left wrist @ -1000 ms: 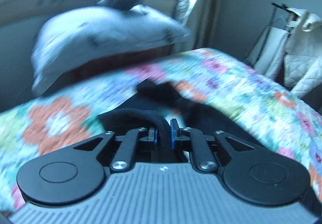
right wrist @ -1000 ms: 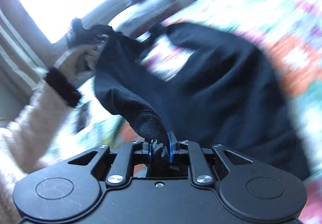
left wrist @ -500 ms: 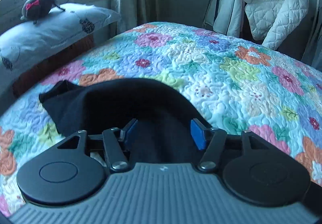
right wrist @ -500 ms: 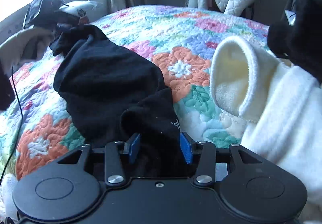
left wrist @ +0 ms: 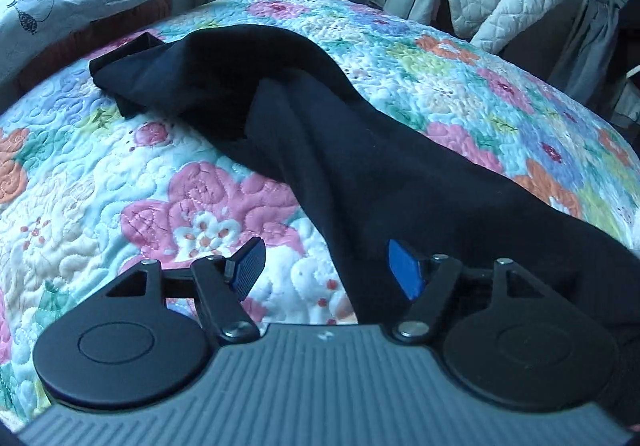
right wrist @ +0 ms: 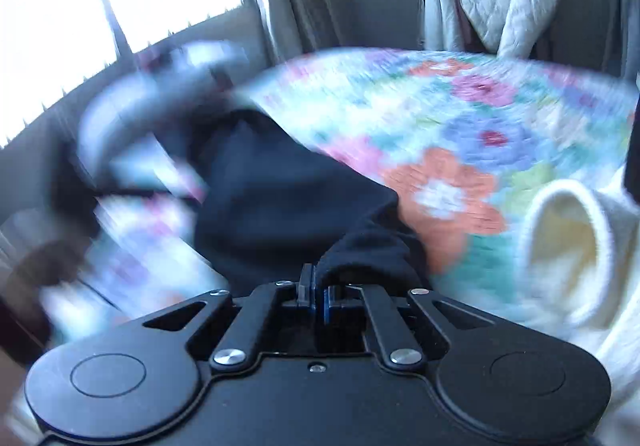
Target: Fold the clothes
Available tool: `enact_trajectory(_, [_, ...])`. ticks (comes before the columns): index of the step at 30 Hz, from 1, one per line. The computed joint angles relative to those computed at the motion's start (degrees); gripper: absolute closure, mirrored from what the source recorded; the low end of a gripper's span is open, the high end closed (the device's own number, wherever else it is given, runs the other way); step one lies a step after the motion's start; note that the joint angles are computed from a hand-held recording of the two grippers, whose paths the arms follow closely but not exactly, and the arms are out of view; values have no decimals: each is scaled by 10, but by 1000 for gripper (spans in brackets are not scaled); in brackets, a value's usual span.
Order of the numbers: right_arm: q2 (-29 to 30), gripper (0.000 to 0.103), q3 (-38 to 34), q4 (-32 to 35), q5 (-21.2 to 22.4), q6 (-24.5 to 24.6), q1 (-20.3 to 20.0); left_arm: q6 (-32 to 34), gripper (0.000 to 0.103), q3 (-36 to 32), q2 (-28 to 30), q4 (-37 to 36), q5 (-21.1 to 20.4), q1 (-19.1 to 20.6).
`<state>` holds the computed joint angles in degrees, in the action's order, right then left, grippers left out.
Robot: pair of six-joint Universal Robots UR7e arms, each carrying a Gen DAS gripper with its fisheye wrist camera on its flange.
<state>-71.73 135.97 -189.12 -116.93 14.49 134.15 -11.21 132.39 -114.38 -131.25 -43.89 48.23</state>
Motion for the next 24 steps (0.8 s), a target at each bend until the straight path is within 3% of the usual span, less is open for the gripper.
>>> enact_trajectory(1, [-6, 97, 13, -60, 57, 43, -5, -5, 35, -4, -1, 6, 1, -1])
enact_trajectory(3, [-22, 98, 27, -107, 100, 95, -6, -4, 35, -5, -9, 3, -1, -2])
enact_trajectory(5, [-40, 98, 30, -58, 47, 75, 1, -1, 33, -6, -17, -1, -2, -2])
enact_trajectory(7, [-41, 97, 17, 62, -73, 73, 16, 0, 33, -7, -19, 5, 1, 1])
enact_trajectory(9, [-22, 91, 8, 182, -179, 107, 21, -2, 33, -13, -7, 11, -2, 8])
enact_trajectory(10, [-15, 89, 5, 239, -202, 137, 13, -3, 33, -14, -3, 15, -4, 11])
enact_trajectory(12, [-7, 88, 9, 289, -197, 185, -6, -6, 33, -15, 0, 23, -6, 13])
enact_trajectory(14, [-5, 64, 15, 304, -210, 211, -4, -8, 33, -14, 1, 28, -7, 12])
enact_trajectory(18, [-29, 44, 9, 403, -250, 270, 31, -14, 31, -14, 5, 36, -11, 16])
enact_trajectory(20, [-57, 38, 22, 423, -226, 322, 39, -18, 31, -13, 11, 34, -14, 22])
enact_trajectory(21, [-72, 37, 38, 402, -205, 341, 38, -19, 31, -13, 12, 33, -17, 25])
enact_trajectory(24, [-88, 27, 97, 267, -133, 375, 5, -24, 31, -13, 17, 34, -23, 34])
